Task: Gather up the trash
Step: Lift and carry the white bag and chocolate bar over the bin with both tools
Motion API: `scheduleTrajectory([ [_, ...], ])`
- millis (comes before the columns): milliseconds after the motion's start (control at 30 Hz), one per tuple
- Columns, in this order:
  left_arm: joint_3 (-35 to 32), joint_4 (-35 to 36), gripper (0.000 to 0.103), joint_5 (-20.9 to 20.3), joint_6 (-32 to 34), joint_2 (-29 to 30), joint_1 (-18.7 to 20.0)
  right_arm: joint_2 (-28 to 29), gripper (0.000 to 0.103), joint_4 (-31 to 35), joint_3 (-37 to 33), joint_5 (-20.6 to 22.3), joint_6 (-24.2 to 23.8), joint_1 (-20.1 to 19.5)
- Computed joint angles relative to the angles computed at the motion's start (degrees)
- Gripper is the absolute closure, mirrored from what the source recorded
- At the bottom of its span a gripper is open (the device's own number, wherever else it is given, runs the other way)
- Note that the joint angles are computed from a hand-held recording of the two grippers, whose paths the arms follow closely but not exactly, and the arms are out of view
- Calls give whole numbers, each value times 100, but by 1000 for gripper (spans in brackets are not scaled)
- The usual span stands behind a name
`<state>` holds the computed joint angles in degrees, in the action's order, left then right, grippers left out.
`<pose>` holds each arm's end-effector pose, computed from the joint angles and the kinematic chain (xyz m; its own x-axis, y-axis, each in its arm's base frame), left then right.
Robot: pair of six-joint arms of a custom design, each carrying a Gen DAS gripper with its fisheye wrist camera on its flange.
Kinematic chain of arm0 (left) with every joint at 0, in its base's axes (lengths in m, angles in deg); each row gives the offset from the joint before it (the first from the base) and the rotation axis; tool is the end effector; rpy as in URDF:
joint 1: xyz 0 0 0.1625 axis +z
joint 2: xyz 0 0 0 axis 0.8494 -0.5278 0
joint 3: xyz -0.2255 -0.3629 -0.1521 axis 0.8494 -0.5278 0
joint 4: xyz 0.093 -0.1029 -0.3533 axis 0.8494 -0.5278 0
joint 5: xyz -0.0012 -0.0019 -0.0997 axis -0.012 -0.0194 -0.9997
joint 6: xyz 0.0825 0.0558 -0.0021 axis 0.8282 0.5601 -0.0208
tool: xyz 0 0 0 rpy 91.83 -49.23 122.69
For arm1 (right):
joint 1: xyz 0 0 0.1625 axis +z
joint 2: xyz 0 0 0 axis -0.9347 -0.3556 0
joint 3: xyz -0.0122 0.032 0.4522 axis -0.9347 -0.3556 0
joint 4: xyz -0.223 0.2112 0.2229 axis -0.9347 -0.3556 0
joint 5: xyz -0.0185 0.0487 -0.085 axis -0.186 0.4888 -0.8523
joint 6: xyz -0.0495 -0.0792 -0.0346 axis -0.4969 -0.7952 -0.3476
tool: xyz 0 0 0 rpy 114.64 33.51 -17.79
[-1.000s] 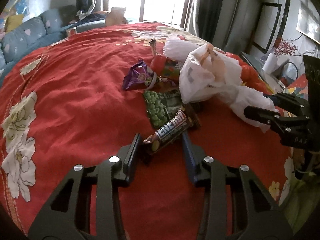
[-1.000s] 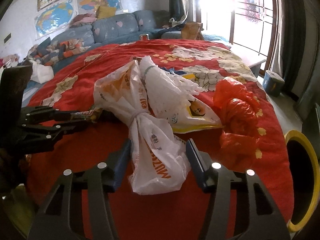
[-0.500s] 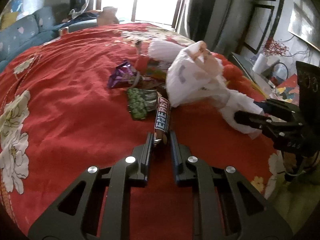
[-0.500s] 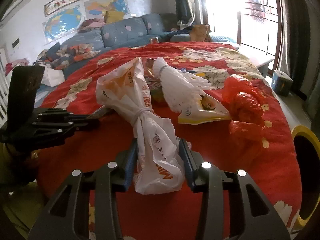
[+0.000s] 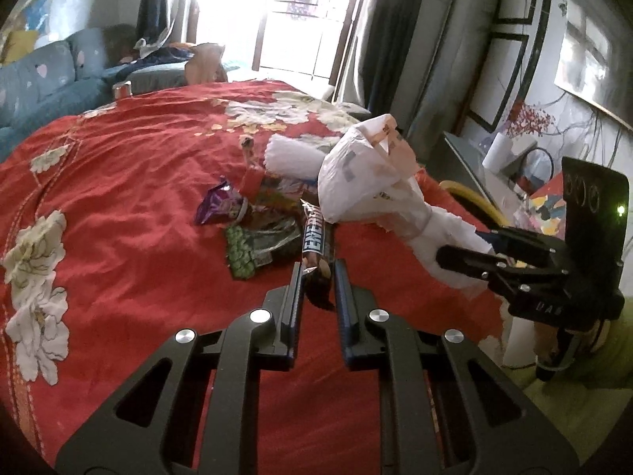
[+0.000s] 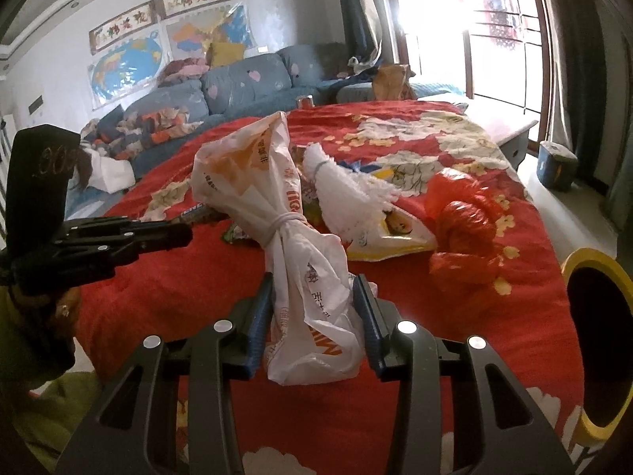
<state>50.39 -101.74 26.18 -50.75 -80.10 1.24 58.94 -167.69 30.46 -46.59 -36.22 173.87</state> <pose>-0.0986 -0.5786 0.2903 -0.8224 -0.1342 -0.5529 0.3601 0.6296 -0.6884 0.3244 -0.6989 0.0322 -0.4729 -0.8502 0.2313 -0.8735 0.4179 -0.2497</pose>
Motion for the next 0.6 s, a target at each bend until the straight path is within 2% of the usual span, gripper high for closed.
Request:
scheduleTrajectory([
  [600,-429,-298,93,95,116,421,-284,-136,65,-216,-154,125,336,-92],
])
